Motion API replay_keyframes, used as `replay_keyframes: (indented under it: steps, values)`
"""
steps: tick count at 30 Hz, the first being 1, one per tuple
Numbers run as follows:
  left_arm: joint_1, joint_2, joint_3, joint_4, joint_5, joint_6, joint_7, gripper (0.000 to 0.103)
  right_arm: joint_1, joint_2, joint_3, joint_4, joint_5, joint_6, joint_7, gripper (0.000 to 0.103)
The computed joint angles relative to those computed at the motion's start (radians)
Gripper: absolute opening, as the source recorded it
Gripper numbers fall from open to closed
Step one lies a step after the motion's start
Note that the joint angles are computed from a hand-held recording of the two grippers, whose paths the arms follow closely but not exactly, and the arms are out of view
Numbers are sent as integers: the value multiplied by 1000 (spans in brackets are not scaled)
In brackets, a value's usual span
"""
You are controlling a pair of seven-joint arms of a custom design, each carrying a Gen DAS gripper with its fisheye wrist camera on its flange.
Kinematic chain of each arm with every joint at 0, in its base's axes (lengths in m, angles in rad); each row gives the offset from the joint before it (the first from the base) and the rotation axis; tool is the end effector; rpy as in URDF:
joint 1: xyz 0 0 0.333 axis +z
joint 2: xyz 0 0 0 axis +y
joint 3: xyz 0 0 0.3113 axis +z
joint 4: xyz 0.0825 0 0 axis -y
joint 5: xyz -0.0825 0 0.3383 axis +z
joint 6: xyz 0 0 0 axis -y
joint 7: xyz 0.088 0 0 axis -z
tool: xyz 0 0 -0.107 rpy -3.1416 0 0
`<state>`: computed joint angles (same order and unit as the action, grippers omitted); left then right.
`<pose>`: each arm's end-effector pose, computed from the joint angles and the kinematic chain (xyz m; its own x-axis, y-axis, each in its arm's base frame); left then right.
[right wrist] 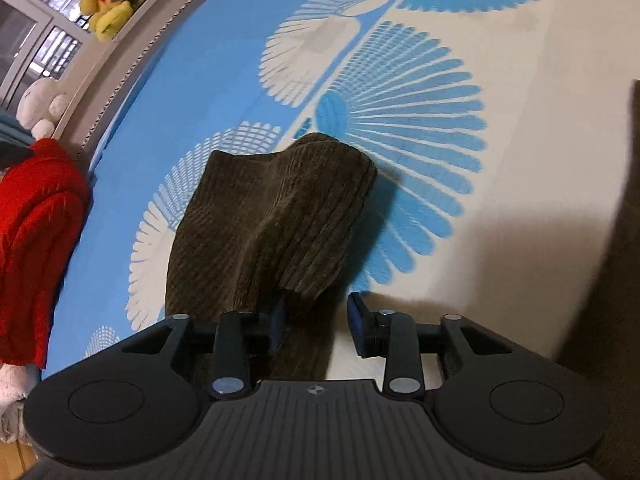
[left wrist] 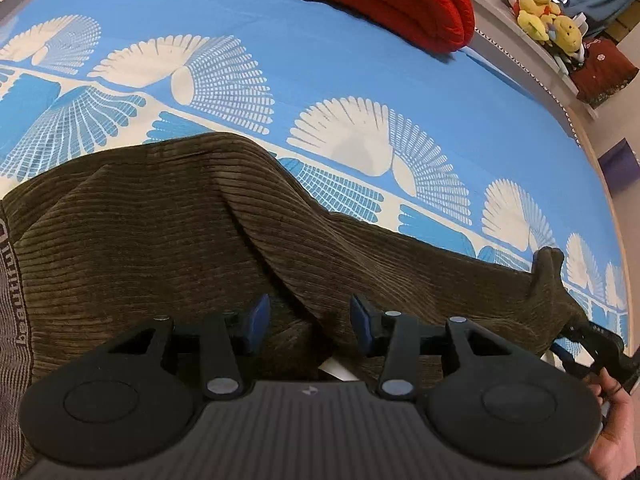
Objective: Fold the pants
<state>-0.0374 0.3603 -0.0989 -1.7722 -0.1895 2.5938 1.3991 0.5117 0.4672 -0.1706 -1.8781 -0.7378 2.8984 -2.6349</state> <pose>0.6388 -0.0765 0.4288 0.1272 -0.9561 0.2639 -0.8933 -0.2261 -0.3884 0.5788 0.2609 0.3409 -0.6741 -0.5226 -0.5219 -0.4082 0.8525 -0.3264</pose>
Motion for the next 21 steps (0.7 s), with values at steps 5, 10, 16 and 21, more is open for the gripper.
replay_keyframes:
  steps: [5,10,16,21]
  values:
    - [4,0,15,8,13,-13,-24,48,-22,58,51,119,31,-111,-192,43]
    - [10,15,12,27,19,-19,-23,48,-31,81,61,174,57,-143,-315,10]
    - [22,21,-5,38,-1,-41,38,48,163,-73,-133,133,-193,-341,48,8]
    - [28,20,-20,35,-24,-62,97,48,81,-126,-35,47,58,-584,-18,9]
